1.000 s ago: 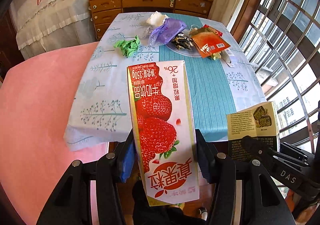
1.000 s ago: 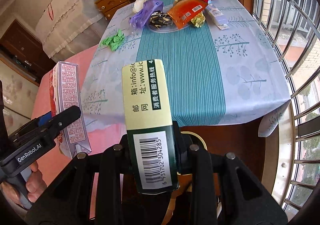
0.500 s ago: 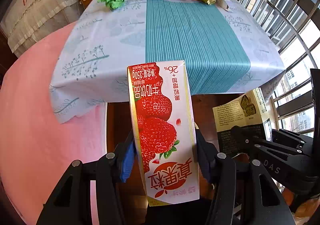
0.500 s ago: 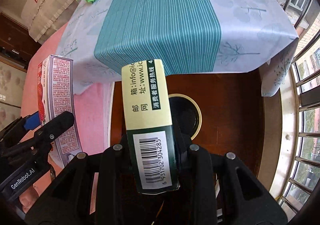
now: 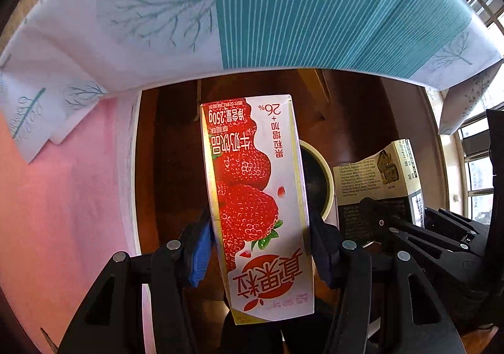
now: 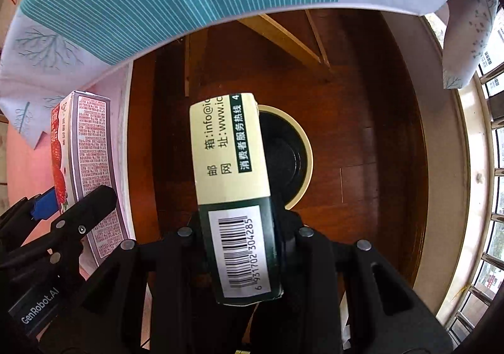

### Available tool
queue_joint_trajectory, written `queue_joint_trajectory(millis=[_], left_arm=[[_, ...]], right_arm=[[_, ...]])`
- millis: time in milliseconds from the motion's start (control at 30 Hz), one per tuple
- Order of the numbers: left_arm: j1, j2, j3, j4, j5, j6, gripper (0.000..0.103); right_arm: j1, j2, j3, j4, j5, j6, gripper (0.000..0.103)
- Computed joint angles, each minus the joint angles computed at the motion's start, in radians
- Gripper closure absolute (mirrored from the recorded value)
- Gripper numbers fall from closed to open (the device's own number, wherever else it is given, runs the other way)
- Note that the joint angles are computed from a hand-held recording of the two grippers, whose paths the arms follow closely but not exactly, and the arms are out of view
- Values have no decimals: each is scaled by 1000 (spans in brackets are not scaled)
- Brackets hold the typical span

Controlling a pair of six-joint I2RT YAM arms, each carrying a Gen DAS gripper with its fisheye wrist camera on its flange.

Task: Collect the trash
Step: 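Carry both boxes over the bin and open both tools to drop them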

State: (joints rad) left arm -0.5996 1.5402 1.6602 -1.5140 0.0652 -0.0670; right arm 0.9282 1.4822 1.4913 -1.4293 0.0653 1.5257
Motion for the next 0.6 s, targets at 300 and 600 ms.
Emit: queue_joint_trajectory(millis=[300, 600], left_arm=[[-2, 51, -339, 383, 4, -28, 48], [-14, 223, -461, 614, 27, 0, 40]], right_arm=[[-86, -26, -368, 327, -33, -63, 77], [-214, 23, -651, 673, -91, -185, 62]])
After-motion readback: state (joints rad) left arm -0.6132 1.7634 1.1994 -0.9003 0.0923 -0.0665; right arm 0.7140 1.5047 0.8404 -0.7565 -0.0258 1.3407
